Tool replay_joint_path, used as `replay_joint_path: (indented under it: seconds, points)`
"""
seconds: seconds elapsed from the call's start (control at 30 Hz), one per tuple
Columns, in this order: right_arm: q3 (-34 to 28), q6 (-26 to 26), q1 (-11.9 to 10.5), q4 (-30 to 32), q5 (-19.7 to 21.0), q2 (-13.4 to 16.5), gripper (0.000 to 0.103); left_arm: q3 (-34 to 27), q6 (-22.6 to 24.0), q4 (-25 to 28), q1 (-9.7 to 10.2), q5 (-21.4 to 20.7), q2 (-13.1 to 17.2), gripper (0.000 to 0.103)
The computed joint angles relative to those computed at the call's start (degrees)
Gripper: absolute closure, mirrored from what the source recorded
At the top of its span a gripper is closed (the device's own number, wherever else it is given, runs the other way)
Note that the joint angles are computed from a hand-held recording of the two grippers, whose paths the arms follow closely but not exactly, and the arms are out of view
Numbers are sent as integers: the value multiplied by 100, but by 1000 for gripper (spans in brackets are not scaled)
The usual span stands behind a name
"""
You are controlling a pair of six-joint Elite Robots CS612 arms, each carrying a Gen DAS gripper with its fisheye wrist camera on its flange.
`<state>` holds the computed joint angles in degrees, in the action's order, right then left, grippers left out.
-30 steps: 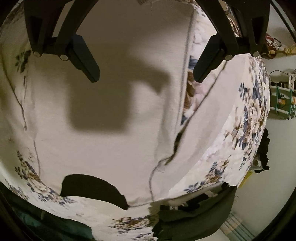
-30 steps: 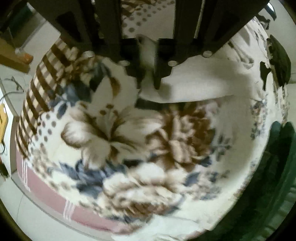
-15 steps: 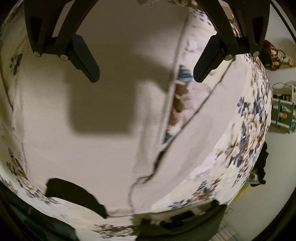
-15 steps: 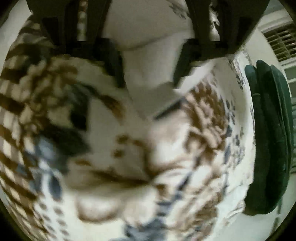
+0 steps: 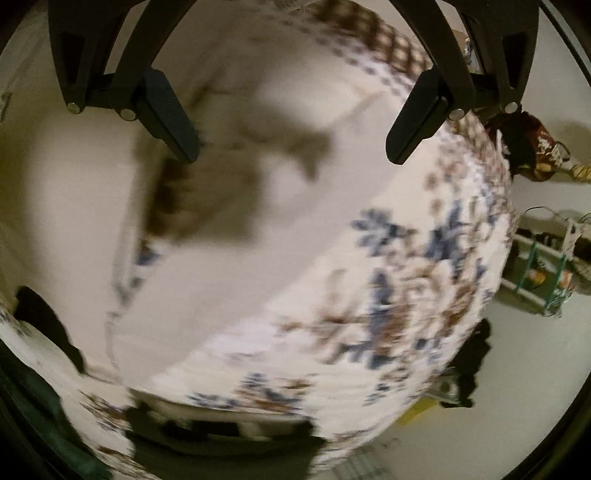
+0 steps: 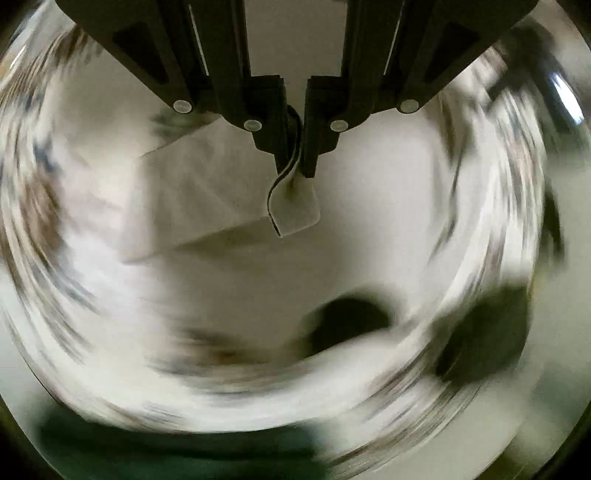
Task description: Fold small clothes
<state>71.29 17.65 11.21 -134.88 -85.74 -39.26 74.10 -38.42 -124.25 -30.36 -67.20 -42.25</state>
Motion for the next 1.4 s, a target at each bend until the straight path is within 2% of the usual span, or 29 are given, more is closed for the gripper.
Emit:
replay_joint_path:
  seconds: [0.07, 0.2, 0.3, 0.43, 0.5, 0.57, 0.6, 0.63, 0.7, 0.77, 0.83, 0.9, 0.93, 0.97, 1.0, 1.03, 1.07, 1.1, 1.2, 1.3, 1.37, 1.4]
  points:
    - [-513, -761, 407, 612, -256, 326, 96, 187, -39, -55, 60, 124, -108, 0]
    - [-838, -1633, 957, 1326, -585, 624, 96, 550, -207, -133, 205, 189, -299, 0]
    - [-888, -1721, 1170, 1667, -779, 736, 96, 769, -363, -169, 308, 69, -383, 0]
    - [-980, -1554, 1256, 1860, -807, 826, 96, 935, -536, -179, 409, -121, -431, 0]
    - [-1034, -1397, 1190, 2005, -534, 829, 93, 1031, -661, -300, 490, -328, -471, 0]
    - [-970, -1040, 955, 2097, 293, 747, 73, 1136, -780, -515, 585, -609, -515, 0]
    - [-834, -710, 855, 1972, 617, 662, 54, 1180, -854, -626, 633, -777, -529, 0]
    - [-669, -379, 767, 1781, 835, 569, 44, 1228, -997, -783, 720, -1083, -531, 0]
    - [-337, 310, 621, 1445, 989, 384, 44, 1353, -1277, -1264, 906, -1782, -507, 0]
    - [-116, 874, 506, 1260, 971, 269, 44, 1397, -1537, -1728, 1104, -2638, -376, 0]
    - [113, 1342, 347, 1130, 998, 164, 44, 1384, -1780, -1896, 1209, -3054, -245, 3]
    - [380, 1871, 188, 1018, 1124, 55, 44, 1395, -2018, -2078, 1277, -3281, -130, 8]
    - [439, 2013, 141, 999, 1157, 38, 44, 1403, -2071, -2145, 1284, -3294, -102, 10]
    - [510, 2165, 106, 988, 1157, 14, 44, 1407, -2127, -2207, 1281, -3256, -78, 17]
    - [579, 2235, 72, 989, 1143, -24, 44, 1402, -2166, -2236, 1260, -3172, -70, 36]
    - [750, 2264, 20, 907, 1149, -102, 44, 1398, -2154, -2224, 1235, -3053, -80, 50]
    - [803, 2284, -1, 869, 1143, -119, 44, 1396, -2107, -2238, 1214, -2965, -92, 84]
    - [872, 2254, -34, 837, 1112, -147, 44, 1387, -2028, -2254, 1193, -2898, -109, 98]
    - [950, 2192, -48, 772, 1030, -177, 44, 1419, -1725, -2359, 1041, -2362, -268, 99]
    - [1207, 2151, -138, 524, 1135, -297, 44, 1373, -1100, -2399, 815, -1806, -451, 99]
    - [1448, 2060, -246, 412, 1166, -451, 44, 1331, -656, -2483, 677, -1561, -540, 99]
    - [1528, 2032, -288, 350, 1195, -499, 44, 1294, -350, -2558, 546, -1461, -594, 99]
